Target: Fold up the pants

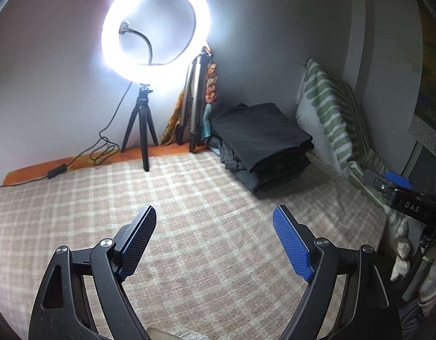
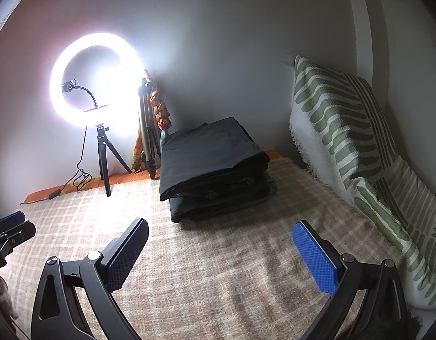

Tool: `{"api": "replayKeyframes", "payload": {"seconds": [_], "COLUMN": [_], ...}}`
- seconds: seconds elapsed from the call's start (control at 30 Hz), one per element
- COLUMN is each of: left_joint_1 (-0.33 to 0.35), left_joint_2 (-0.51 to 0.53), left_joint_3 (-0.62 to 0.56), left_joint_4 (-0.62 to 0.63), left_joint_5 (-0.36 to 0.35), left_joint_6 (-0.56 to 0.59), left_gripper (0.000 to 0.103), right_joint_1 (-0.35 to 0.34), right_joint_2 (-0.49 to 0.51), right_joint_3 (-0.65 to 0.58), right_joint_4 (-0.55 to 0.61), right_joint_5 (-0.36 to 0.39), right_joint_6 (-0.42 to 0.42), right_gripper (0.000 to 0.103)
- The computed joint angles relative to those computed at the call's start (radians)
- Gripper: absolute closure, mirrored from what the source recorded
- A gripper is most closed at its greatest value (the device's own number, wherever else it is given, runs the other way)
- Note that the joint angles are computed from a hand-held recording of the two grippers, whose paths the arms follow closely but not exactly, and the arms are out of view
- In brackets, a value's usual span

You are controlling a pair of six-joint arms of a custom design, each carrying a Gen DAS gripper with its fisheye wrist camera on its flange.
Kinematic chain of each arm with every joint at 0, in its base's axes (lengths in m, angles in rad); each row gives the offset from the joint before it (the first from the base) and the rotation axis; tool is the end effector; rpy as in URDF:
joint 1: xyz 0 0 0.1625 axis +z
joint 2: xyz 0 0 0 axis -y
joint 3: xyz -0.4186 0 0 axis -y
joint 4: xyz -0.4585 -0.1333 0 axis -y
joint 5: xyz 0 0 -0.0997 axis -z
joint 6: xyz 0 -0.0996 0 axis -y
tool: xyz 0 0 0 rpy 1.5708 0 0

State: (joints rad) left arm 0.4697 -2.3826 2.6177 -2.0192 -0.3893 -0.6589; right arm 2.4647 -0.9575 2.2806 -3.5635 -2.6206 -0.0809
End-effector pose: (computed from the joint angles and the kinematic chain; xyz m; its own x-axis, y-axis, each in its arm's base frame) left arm -0.1188 -0.3131 0.3279 -0.8075 -0.0733 -0.5853 0.4770 0.5027 -0.7210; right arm 0.3897 -0.2530 0.0833 -0.6796 -0.0903 0.7280 -0.6683 0.4854 -0.5637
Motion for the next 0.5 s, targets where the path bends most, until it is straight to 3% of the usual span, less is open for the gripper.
{"api": "replayKeyframes", "payload": {"seconds": [0.1, 0.23, 0.5], "left_joint_1": [0.000, -0.007, 0.003], "left_joint_2": [0.004, -0.002, -0.025], "left_joint_3": [-0.004, 0.000, -0.005], "left_joint_4": [0.018, 0.019, 0.007], "left_joint_5": [0.002, 0.019, -0.002], "left_joint_6": [-0.011, -0.020, -0.051], "left_gripper": [0.016, 0.004, 0.001], "right_joint_1": [0.001, 0.000, 0.000], "right_joint_2": [-0.001, -0.001, -0.004], "right_joint_3": [0.001, 0.001, 0.002], "right_joint_4": [0.002, 0.001, 0.010], "right_joint_5": [-0.001, 0.000, 0.002], "right_joint_6": [0.003, 0.000, 0.006], "right_gripper": [0.000, 0.000, 0.000]}}
